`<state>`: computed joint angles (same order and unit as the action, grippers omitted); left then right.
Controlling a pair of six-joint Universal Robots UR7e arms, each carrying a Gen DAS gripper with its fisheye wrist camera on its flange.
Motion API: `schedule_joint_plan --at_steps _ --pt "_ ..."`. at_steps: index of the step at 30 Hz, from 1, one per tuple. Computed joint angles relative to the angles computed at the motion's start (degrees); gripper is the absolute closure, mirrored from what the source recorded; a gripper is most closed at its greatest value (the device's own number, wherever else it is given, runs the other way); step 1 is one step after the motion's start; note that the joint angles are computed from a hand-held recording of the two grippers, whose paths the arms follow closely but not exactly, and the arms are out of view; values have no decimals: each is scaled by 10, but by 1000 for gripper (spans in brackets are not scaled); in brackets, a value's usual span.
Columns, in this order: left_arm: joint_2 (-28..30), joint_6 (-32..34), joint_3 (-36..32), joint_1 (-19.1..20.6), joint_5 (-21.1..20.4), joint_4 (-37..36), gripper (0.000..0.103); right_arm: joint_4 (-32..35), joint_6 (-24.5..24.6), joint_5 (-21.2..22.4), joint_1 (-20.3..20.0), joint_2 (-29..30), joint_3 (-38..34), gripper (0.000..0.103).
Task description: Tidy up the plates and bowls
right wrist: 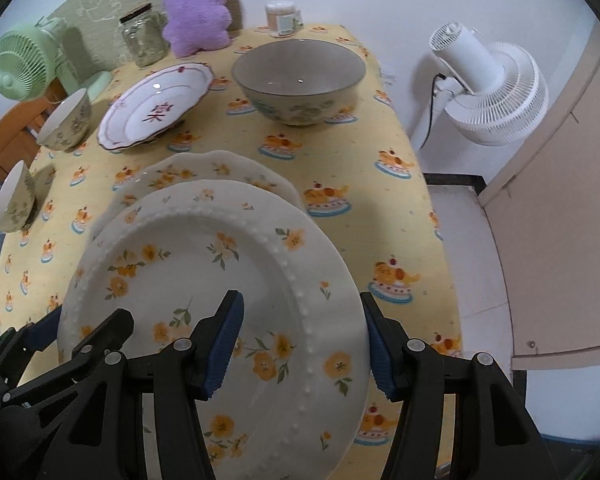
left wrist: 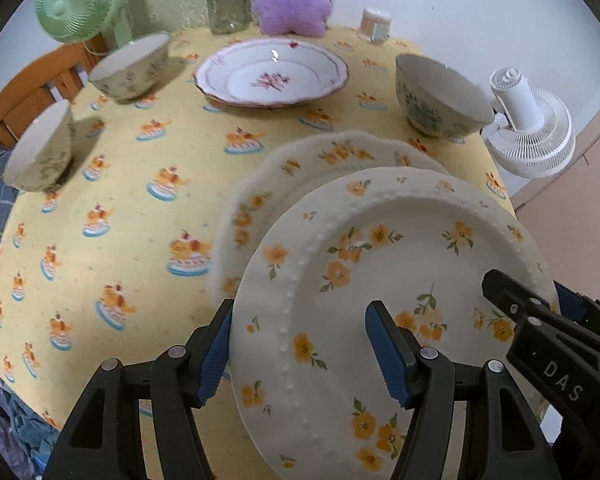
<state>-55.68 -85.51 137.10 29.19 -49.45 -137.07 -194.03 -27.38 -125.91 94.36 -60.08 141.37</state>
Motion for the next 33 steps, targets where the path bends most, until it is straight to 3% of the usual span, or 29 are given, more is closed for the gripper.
schedule_joint_plan --at_steps 14,25,29,33 --pt "26 23 -16 29 -6 -14 36 -2 -32 8 -18 15 -24 42" --pt "32 18 -42 45 -3 36 35 -4 -21 15 -24 23 -28 41" --pt "55 15 -79 36 11 127 35 1 -19 17 -25 12 -22 41" --pt "51 15 -77 40 11 124 35 2 -17 17 -27 -8 -7 41"
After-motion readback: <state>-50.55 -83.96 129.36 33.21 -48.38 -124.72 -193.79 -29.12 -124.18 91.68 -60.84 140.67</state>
